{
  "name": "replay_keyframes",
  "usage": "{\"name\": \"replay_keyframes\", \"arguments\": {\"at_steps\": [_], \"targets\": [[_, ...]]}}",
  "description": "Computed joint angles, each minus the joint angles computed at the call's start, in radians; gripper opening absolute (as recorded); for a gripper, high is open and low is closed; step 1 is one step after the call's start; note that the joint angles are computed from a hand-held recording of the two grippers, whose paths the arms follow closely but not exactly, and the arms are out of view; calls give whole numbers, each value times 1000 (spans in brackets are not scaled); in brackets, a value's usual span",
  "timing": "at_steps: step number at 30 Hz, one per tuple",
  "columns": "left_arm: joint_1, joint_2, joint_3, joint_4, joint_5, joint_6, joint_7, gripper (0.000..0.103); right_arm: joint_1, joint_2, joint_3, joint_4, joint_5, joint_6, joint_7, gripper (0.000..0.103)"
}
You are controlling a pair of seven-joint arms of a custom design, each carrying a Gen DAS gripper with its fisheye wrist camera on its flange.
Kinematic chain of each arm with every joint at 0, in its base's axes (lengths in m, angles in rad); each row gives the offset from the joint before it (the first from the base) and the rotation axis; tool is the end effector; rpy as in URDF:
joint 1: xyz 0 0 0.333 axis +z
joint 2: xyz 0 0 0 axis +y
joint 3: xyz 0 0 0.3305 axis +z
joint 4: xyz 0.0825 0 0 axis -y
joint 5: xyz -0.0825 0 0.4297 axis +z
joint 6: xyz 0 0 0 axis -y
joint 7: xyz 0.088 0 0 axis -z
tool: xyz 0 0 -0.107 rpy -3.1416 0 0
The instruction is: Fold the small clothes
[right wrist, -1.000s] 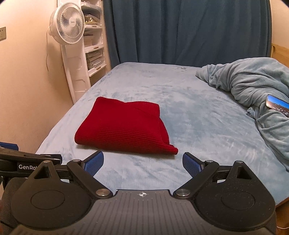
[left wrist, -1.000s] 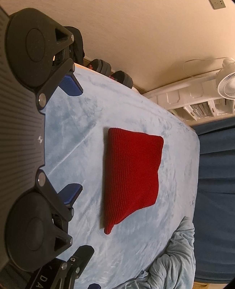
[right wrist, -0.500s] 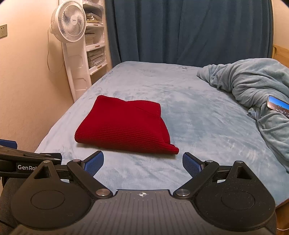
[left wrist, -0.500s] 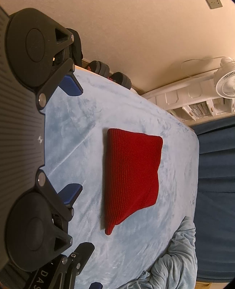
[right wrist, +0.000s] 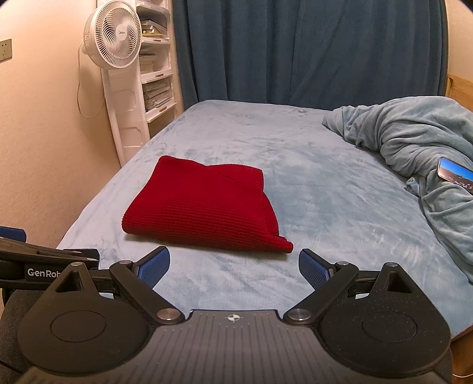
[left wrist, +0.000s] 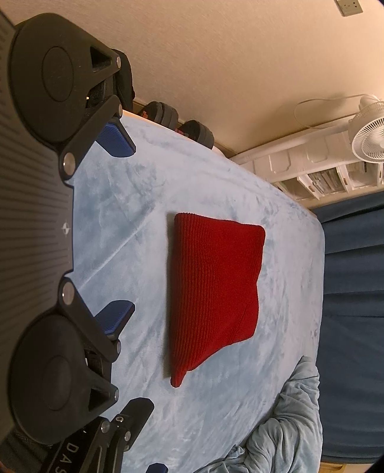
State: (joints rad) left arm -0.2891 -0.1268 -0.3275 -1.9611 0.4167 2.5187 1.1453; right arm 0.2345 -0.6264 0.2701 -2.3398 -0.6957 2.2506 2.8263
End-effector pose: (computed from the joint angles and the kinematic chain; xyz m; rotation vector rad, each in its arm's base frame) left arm 0.4932 -0.3658 0.6065 -1.3216 2.1270 -0.7073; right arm 0.3890 0.2210 0.6207 -1.2950 2.0562 -0.9896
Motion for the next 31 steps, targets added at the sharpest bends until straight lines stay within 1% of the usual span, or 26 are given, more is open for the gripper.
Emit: {"name": "replay_keyframes", "arguments": {"at_steps": [14, 25, 29, 31], "targets": [[1, -1, 0, -1, 4, -2, 0, 103, -1, 5, -1, 1, 6, 9, -6, 94], [2, -1, 4, -2, -6, -5, 13, 103, 4, 4, -11, -6, 20, 21, -26, 97], [9, -3, -6, -12, 53, 9, -20, 103, 4, 3, -12, -8, 25, 28, -32, 97], [7, 0, -4, -11, 47, 4, -14, 103, 5, 4, -13, -8, 29, 31, -35, 98]]}}
